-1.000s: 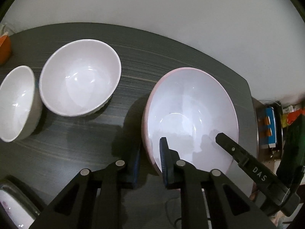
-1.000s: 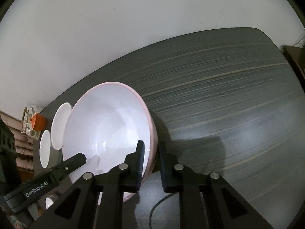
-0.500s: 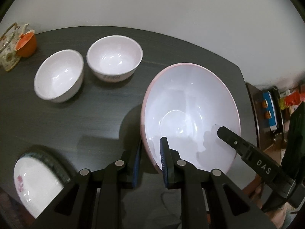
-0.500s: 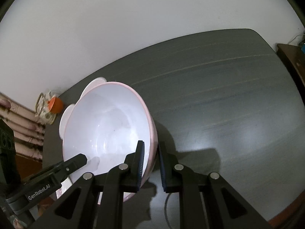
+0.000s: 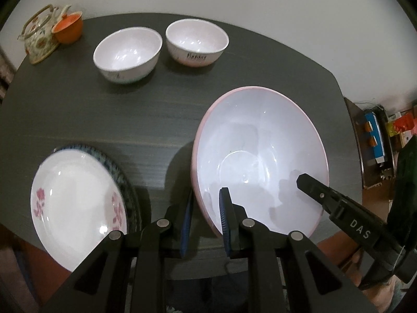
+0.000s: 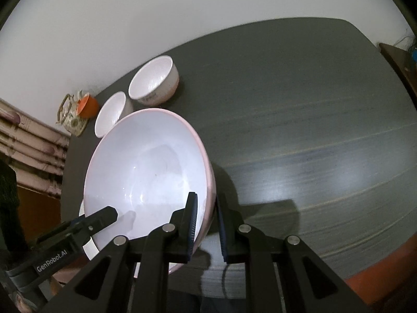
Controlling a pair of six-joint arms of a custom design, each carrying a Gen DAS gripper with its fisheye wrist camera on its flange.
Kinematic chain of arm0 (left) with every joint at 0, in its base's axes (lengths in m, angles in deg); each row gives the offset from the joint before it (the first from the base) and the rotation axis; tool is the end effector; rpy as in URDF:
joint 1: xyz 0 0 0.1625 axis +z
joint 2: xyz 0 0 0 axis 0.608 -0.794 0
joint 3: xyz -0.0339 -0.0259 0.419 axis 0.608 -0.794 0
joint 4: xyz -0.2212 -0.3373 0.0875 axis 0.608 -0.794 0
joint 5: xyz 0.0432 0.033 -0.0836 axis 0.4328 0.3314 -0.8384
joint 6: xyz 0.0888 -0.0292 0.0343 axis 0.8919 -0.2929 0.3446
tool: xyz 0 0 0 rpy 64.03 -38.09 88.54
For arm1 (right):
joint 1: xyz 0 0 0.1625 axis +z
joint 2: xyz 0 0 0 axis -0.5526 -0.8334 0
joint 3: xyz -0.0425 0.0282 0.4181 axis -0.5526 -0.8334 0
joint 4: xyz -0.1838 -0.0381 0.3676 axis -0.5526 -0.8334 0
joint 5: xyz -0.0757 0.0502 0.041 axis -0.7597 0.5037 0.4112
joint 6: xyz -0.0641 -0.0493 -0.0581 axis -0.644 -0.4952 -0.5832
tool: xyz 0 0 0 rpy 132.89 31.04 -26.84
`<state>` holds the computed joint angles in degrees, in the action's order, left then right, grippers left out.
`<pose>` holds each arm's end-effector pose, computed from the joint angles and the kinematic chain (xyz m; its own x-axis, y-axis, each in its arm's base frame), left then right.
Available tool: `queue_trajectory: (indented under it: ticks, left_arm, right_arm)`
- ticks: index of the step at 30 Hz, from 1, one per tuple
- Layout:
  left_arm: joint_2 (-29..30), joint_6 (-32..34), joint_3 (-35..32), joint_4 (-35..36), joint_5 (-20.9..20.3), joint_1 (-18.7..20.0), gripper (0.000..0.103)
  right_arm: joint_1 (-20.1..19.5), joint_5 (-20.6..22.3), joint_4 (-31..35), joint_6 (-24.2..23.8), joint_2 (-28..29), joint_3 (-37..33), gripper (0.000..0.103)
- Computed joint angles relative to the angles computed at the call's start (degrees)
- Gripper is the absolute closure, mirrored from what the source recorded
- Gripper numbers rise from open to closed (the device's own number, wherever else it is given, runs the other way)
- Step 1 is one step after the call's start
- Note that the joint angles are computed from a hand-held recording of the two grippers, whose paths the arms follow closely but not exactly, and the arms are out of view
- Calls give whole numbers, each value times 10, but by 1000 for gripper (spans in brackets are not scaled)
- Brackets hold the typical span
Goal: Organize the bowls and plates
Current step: 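Lift the pink bowl with the right tool and carry it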
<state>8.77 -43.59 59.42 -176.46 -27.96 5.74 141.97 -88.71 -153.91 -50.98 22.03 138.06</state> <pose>-0.1753 -0.4004 0.1350 -0.8319 0.3221 -0.4518 0.3423 0.9388 0.0391 0.1700 -0.2848 0.0972 -0.8462 0.3959 0.3567 0.1422 0.8128 -0.5649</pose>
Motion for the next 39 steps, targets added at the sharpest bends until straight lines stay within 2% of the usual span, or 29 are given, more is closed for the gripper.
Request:
queue_trajectory:
  ticks: [7, 12, 31, 39]
  left_arm:
    - [-10, -4, 21, -5, -12, 8, 86]
    - [-2, -8, 32, -17, -14, 2, 86]
    - [30, 4, 36, -43, -11, 13, 86]
    - [31, 5, 33, -41, -16, 17, 84]
  right_arm:
    - [3, -10, -29, 7, 37, 6, 88]
    - [-10, -7, -71, 3, 67, 17, 88]
    - [-43, 14, -145, -18, 113, 28, 87]
    - [-37, 4, -112, -17, 102, 19, 85]
